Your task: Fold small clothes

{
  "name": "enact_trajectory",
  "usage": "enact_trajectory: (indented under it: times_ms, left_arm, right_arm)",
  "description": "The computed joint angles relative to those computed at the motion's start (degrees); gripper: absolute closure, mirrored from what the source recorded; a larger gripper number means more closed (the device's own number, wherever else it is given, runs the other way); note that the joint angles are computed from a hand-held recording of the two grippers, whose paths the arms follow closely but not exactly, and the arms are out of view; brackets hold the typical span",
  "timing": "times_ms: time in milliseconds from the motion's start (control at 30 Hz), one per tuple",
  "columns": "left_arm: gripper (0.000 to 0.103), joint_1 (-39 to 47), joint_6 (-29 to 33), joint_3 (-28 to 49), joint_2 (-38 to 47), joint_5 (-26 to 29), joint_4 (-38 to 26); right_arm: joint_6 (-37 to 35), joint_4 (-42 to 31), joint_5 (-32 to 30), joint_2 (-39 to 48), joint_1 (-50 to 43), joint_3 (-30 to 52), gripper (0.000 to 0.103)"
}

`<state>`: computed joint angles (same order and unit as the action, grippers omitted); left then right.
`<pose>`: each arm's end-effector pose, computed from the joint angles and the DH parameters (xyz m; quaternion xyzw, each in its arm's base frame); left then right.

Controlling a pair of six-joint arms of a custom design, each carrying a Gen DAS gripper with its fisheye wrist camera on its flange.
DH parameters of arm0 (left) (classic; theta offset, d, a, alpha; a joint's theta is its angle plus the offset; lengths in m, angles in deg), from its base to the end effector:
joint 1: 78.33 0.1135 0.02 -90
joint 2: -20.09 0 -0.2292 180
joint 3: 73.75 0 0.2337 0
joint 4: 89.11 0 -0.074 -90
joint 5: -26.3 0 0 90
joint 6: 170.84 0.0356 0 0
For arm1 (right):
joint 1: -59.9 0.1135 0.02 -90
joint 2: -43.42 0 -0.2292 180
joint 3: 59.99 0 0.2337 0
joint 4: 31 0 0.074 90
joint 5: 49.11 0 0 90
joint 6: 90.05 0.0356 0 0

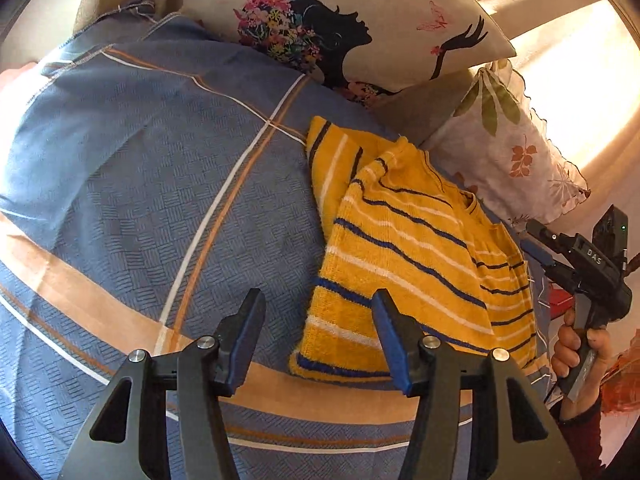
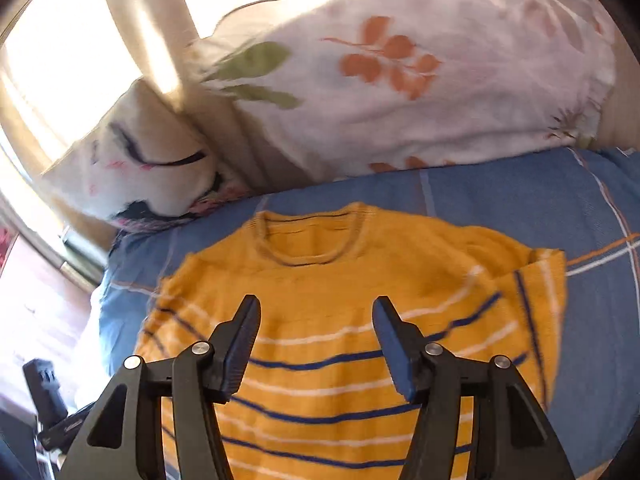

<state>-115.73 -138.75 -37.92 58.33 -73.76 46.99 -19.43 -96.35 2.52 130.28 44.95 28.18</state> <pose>0.1220 -0.0854 0.1667 -0.1967 0.9040 -0.2191 0.3098 0.2817 -0.0524 0.2561 -0.1093 0.9168 0.2434 0.2972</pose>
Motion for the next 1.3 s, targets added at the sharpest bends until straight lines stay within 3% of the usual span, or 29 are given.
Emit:
enact_trajectory:
  times_ms: [100,200,233,300,400,500,667,700,800,833,900,1033,1067,1133,1233,1300]
  left_arm:
    - [0.039,1.18,-0.92,-2.46,3.38,2.45,8.45]
    - [0.040,-0.12,-2.60,-4.72,5.68,2.97,16.39]
    - [0.046,-0.71,-2.89,-5.26,6.32,4.09,18.71]
    - [0.077,-3.59,-4.58,-4.91,8.06,2.06,20.03]
    - [0.083,-6.39,-7.44,-6.03,7.12,-1.31,20.94]
    - [0.085,-7.55,-8.73,-7.67,2.89,-2.60,20.37]
    - [0.085,-9.93,-9.59,-6.79,3.73,-5.06,20.30]
    - [0.089,-10.43,-10.09,-6.69,4.01,-5.36,20.52]
    - [0.089,-12.19,-11.17,-5.27,4.02,-6.63,18.76]
    - [0.089,-13.34,-11.64,-4.29,3.65,-7.66,17.10]
    - [0.089,-16.58,-12.99,-2.37,0.72,-10.55,12.59]
    - [0.082,-29.64,-16.79,3.26,-6.00,-22.93,1.01]
    - [0.072,-33.24,-18.57,5.34,-5.58,-27.06,-2.14]
    - [0.063,-38.19,-21.77,9.05,-3.14,-32.55,-7.29]
    - [0.062,-37.50,-20.87,11.18,1.52,-31.35,-7.29]
    - [0.062,-34.08,-18.87,11.80,5.59,-26.19,-3.36]
  right_arm:
    - [0.64,-2.51,-1.91,-1.53,10.53,-0.92,0.035]
    - [6.23,-1.74,-0.32,1.91,22.23,0.74,0.035]
    - [7.65,-1.51,0.94,4.09,25.86,2.24,0.035]
    - [11.55,-0.84,4.87,9.10,32.49,6.09,0.035]
    - [15.59,-1.64,9.10,16.06,38.94,11.64,0.035]
    - [17.01,-1.44,19.07,19.17,45.36,14.49,0.033]
    - [16.05,0.57,37.60,20.54,54.64,14.25,0.034]
    - [15.85,1.28,40.40,20.95,55.97,13.92,0.036]
    - [15.22,4.45,45.59,19.06,58.23,10.42,0.064]
    - [14.77,4.72,44.27,18.00,57.71,9.62,0.080]
    - [14.15,3.94,38.17,15.09,53.99,8.60,0.089]
    - [10.78,3.50,25.50,6.05,41.23,4.48,0.091]
    - [9.43,2.61,22.33,4.22,37.30,3.99,0.091]
    - [6.56,0.62,16.65,-0.76,29.26,1.82,0.092]
    - [0.47,-2.26,8.80,-2.01,15.05,2.08,0.092]
    - [-4.25,-5.16,4.46,-0.23,4.88,3.97,0.092]
